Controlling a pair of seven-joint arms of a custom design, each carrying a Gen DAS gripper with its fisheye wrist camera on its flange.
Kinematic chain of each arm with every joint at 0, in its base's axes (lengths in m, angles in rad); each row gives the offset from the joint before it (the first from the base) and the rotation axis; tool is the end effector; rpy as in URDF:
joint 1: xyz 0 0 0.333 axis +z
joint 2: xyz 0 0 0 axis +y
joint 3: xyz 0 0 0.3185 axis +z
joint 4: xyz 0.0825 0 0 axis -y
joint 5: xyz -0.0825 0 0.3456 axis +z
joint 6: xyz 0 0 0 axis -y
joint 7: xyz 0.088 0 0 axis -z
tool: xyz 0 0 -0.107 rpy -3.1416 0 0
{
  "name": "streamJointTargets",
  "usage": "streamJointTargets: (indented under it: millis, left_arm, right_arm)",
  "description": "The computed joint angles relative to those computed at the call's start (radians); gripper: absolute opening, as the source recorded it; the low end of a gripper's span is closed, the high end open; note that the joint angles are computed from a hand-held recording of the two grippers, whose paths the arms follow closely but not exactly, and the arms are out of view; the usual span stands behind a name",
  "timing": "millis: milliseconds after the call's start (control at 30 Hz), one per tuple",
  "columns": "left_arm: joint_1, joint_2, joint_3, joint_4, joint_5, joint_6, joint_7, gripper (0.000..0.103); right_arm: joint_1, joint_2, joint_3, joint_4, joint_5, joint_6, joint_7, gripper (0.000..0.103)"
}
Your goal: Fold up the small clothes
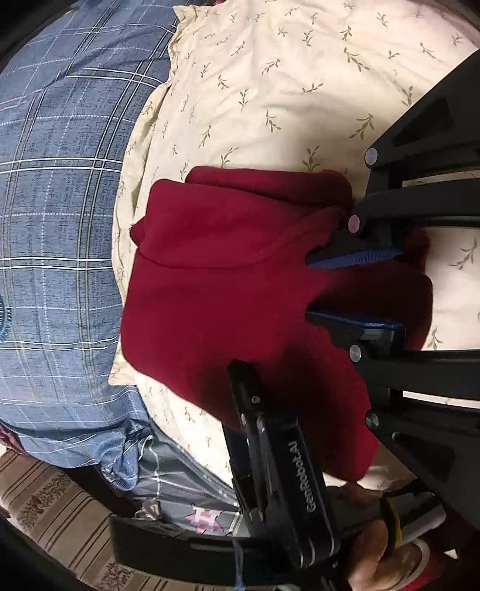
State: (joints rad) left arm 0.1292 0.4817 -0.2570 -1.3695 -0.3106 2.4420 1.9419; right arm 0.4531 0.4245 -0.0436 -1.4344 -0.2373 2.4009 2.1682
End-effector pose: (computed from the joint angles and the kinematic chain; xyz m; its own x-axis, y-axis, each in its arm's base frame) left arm 0.7045 -0.0475 0.5292 -0.3138 -0.9292 0.1954 -0.7777 0.1334 -0.6144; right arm 0.6328 0.2794 0.5243 -0.0250 -0.9967 -0.0766 -0.8365 0.0629 -0.5443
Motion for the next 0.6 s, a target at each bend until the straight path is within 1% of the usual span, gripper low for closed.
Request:
streamJointTargets:
  millis: [67, 133, 200, 300, 367, 467, 500, 600]
  left_arm:
    - [0.005, -0.022, -0.002, -0.033, -0.005, 0.019, 0.010, 0.076]
    - [0.013, -0.045, -0.005, -0.055, -0.016, 0.019, 0.025, 0.074]
    - [0.017, -0.070, -0.001, -0.081, -0.024, 0.031, 0.040, 0.074]
    - [0.026, -0.131, 0.000, -0.163, -0.054, 0.097, 0.078, 0.074]
    - [0.031, -0.170, 0.001, -0.216, -0.080, 0.123, 0.105, 0.074]
    - [0.032, -0.222, 0.010, -0.287, -0.122, 0.151, 0.144, 0.074]
    - [0.032, -0.241, 0.012, -0.316, -0.144, 0.176, 0.164, 0.075]
    - [0.032, -0.285, 0.020, -0.378, -0.216, 0.227, 0.227, 0.082]
  right_arm:
    - [0.002, -0.026, -0.001, -0.033, 0.005, 0.027, 0.027, 0.027]
    - [0.003, -0.054, -0.002, -0.075, 0.001, 0.077, 0.057, 0.037]
    - [0.007, -0.076, -0.006, -0.100, -0.014, 0.114, 0.092, 0.043]
    - [0.030, -0.074, -0.027, -0.074, -0.085, 0.087, 0.151, 0.055]
    - [0.041, -0.074, -0.034, -0.065, -0.133, 0.083, 0.193, 0.057]
    - [0.044, -0.080, -0.035, -0.074, -0.166, 0.111, 0.257, 0.061]
    - [0.044, -0.082, -0.035, -0.076, -0.175, 0.115, 0.274, 0.063]
    - [0.067, -0.087, -0.054, -0.074, -0.258, 0.099, 0.352, 0.066]
